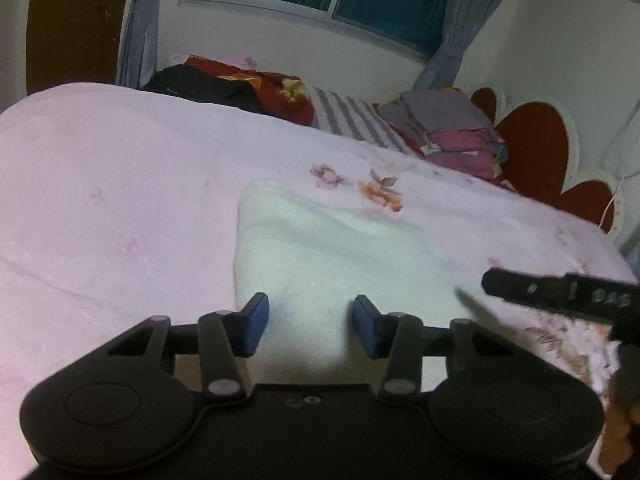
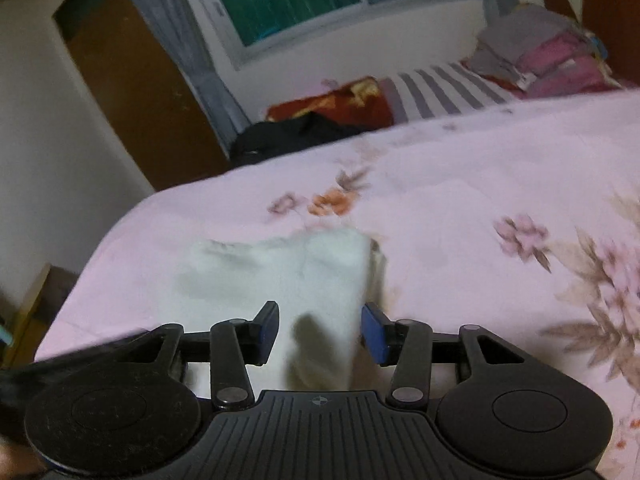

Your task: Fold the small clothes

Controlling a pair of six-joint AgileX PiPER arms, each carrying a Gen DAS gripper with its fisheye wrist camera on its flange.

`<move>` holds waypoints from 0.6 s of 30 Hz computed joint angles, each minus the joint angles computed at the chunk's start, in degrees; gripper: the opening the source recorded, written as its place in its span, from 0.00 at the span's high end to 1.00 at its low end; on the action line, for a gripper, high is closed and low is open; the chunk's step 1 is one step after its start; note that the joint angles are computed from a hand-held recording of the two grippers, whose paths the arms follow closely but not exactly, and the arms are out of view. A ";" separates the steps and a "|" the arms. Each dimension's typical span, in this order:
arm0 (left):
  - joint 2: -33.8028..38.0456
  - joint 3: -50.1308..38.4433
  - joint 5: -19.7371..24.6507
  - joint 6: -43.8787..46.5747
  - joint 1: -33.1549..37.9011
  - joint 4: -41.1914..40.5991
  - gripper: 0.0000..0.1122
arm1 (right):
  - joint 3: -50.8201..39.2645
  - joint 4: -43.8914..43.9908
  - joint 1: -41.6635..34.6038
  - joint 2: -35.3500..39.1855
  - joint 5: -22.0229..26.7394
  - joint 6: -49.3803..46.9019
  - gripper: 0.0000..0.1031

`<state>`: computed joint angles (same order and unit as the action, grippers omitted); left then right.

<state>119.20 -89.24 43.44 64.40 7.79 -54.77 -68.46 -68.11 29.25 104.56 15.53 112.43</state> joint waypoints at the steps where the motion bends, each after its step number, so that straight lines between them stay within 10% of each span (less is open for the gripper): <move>1: 0.23 0.02 -0.13 0.00 -0.02 -0.15 0.61 | -1.05 0.39 0.47 0.55 0.28 -1.65 0.55; 7: -1.31 3.43 0.26 5.73 1.21 -2.66 0.61 | -9.10 17.30 3.83 8.82 7.91 -24.37 0.59; 18: -6.62 5.80 -3.50 -3.22 -0.38 6.47 0.38 | -8.22 19.68 1.98 9.10 6.27 -20.08 0.54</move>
<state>112.57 -83.43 39.94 61.18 7.40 -48.30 -76.69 -48.43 31.23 113.65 21.80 92.34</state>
